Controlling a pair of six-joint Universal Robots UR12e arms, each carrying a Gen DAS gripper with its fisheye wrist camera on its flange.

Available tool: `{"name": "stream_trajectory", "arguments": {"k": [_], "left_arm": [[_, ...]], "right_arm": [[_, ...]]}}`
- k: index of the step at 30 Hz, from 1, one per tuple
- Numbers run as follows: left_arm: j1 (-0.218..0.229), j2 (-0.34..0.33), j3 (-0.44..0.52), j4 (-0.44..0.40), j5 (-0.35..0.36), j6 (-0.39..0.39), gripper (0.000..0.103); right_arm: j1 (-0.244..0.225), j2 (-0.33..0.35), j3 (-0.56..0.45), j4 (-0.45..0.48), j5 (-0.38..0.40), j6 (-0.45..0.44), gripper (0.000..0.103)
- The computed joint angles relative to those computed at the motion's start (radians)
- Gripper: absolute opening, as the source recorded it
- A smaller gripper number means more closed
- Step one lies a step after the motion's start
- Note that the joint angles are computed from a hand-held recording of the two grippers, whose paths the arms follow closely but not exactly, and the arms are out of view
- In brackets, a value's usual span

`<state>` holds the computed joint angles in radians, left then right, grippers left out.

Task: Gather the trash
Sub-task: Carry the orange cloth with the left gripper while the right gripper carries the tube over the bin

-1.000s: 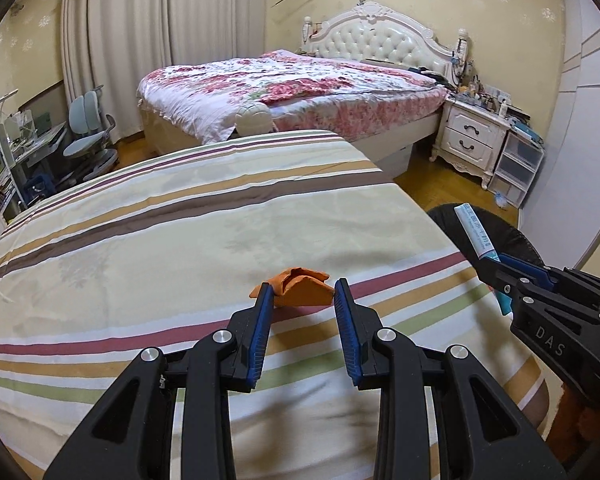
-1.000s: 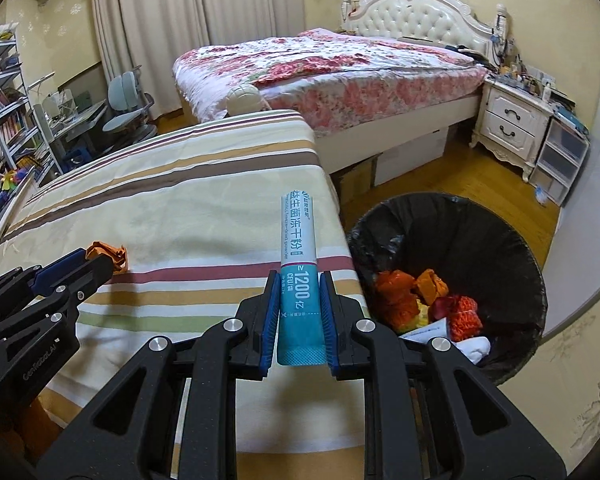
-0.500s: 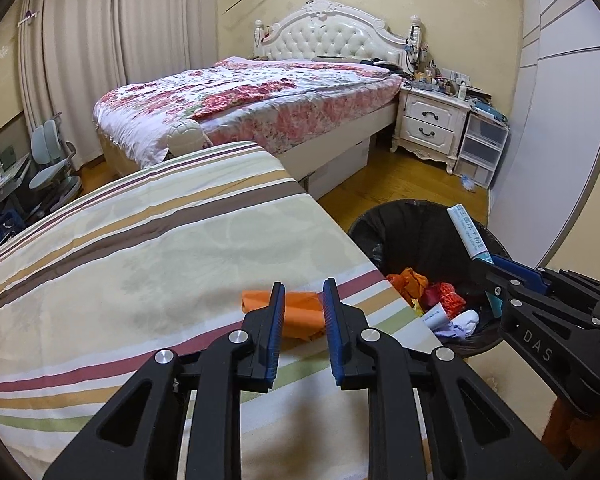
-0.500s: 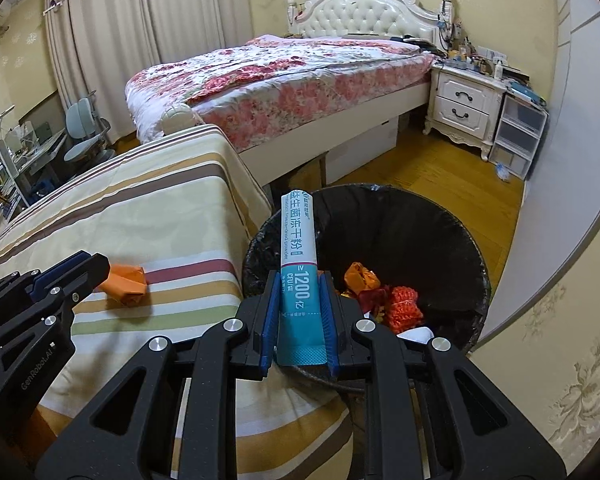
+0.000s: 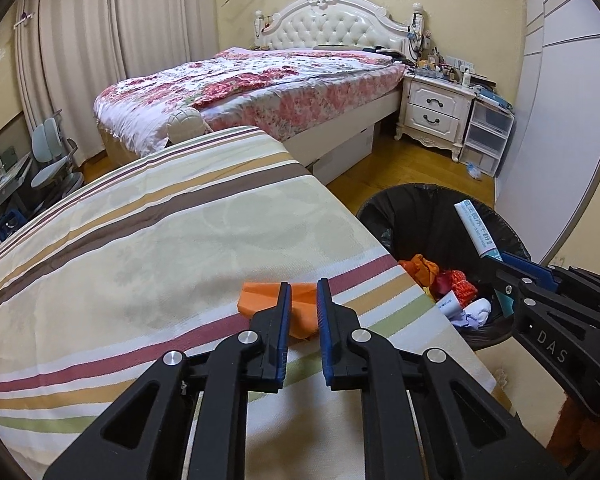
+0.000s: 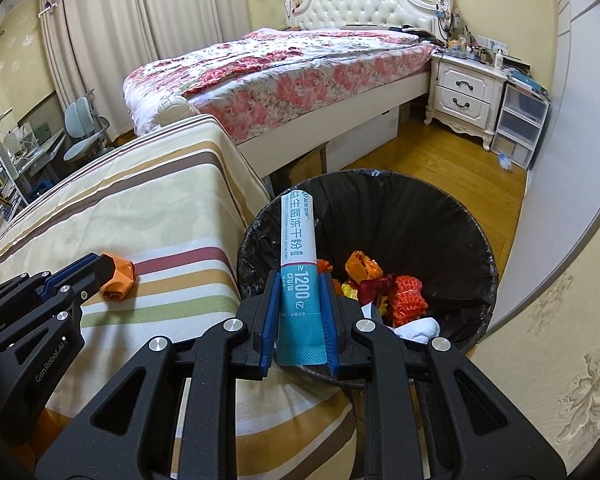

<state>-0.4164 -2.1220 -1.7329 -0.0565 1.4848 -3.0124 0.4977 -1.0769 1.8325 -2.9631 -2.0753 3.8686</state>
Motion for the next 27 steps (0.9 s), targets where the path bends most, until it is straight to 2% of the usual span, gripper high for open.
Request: {"name": "stream_trajectory", "arguments": {"k": [2,4,8,10,15,23,27], "left_arm": [[0.002,0.001,0.000,-0.004,-0.004,-0.007,0.016],[0.002,0.002,0.000,-0.005,0.004,-0.020,0.034],[0.005,0.002,-0.003,0.000,0.014,-0.043,0.045],[0.005,0.001,-0.003,0.005,0.027,-0.053,0.056],[0.004,-0.001,0.005,-0.015,0.033,-0.051,0.060],[0.006,-0.007,0.028,-0.091,0.013,-0.034,0.060],[0.007,-0.008,0.032,-0.109,0.000,-0.015,0.046]], "right_arm": [[0.002,0.002,-0.003,0.004,0.001,-0.003,0.020],[0.002,0.002,-0.005,0.007,0.003,-0.005,0.020],[0.004,0.002,-0.006,0.012,0.005,-0.005,0.020],[0.004,0.003,-0.008,0.014,0.008,-0.004,0.020],[0.003,0.005,-0.011,0.015,0.014,-0.006,0.020],[0.002,0.006,-0.013,0.018,0.017,-0.003,0.020],[0.003,0.006,-0.011,0.017,0.020,-0.001,0.020]]}}
